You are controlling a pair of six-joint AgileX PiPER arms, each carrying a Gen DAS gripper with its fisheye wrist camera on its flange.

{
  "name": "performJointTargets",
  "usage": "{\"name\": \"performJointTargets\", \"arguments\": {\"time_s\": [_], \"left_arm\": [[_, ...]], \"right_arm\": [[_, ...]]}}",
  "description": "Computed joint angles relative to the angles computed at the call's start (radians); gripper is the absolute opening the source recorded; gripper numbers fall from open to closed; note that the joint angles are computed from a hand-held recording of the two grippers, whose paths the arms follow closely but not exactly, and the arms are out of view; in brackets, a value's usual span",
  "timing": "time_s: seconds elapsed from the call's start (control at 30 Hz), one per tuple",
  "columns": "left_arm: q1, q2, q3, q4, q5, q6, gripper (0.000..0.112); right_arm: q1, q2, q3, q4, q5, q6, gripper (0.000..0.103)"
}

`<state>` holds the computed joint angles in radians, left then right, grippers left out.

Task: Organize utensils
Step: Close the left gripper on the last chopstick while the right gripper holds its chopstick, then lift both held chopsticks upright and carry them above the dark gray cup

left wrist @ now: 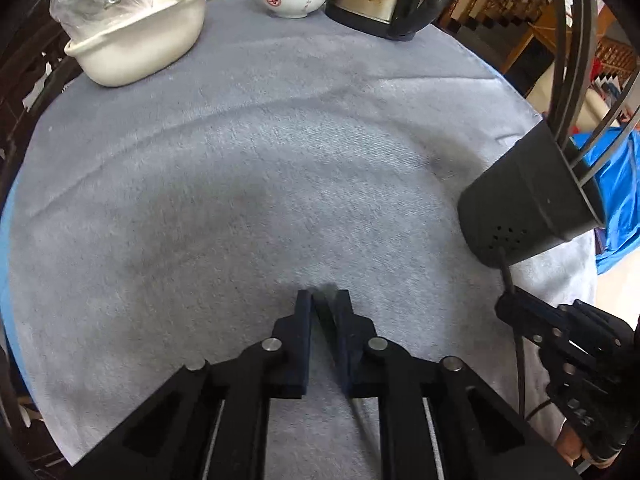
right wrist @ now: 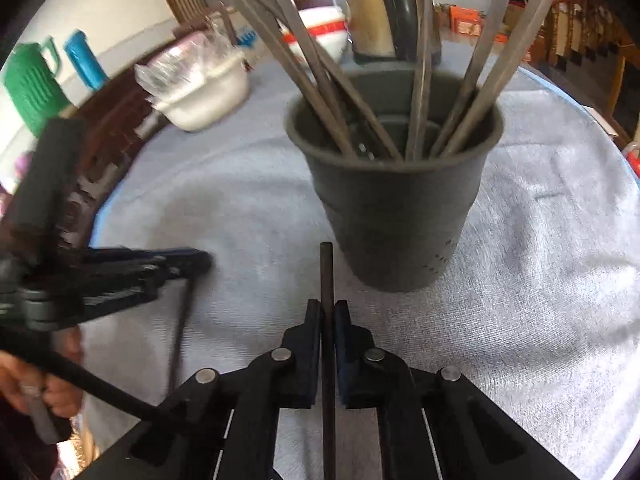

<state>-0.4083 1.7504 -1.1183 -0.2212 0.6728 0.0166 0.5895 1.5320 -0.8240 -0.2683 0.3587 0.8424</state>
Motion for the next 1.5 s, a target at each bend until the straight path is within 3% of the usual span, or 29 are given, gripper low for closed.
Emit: {"name": "performJointTargets", "arguments": {"time_s": [0.07, 0.3, 0.43, 0.7, 0.93, 1.33, 1.5], "left_arm": [[-0.004, -0.014, 0.006, 0.01, -0.008, -0.035, 0.01], [0.004, -0.253, 0.08, -0.03, -0.011, -0.041, 0.008], [-0.031, -0.389, 0.068, 0.042, -0.01, -0.115, 0.007], [-0.098, -0.579, 0.041, 0.173, -0.004, -0.267, 0.007], [-0.189, -0.625, 0.01, 0.374, 0.012, -0.447, 0.007], [-0.302, -0.602, -0.013, 0.595, 0.078, -0.647, 0.006], [-0.307, -0.596, -0.028, 0.598, 0.09, -0.651, 0.007]], "right_arm": [[-0.013, -0.049, 0.03, 0.052, -0.033, -0.069, 0.007], [-0.056, -0.262, 0.109, 0.24, -0.077, -0.286, 0.007], [-0.06, -0.375, 0.113, 0.192, -0.056, -0.245, 0.007], [-0.012, -0.543, 0.091, -0.059, 0.014, 0.001, 0.007], [0.06, -0.578, 0.074, -0.279, 0.064, 0.234, 0.007], [0.102, -0.578, 0.061, -0.355, 0.095, 0.309, 0.007], [0.108, -0.59, 0.051, -0.383, 0.113, 0.335, 0.007]]}}
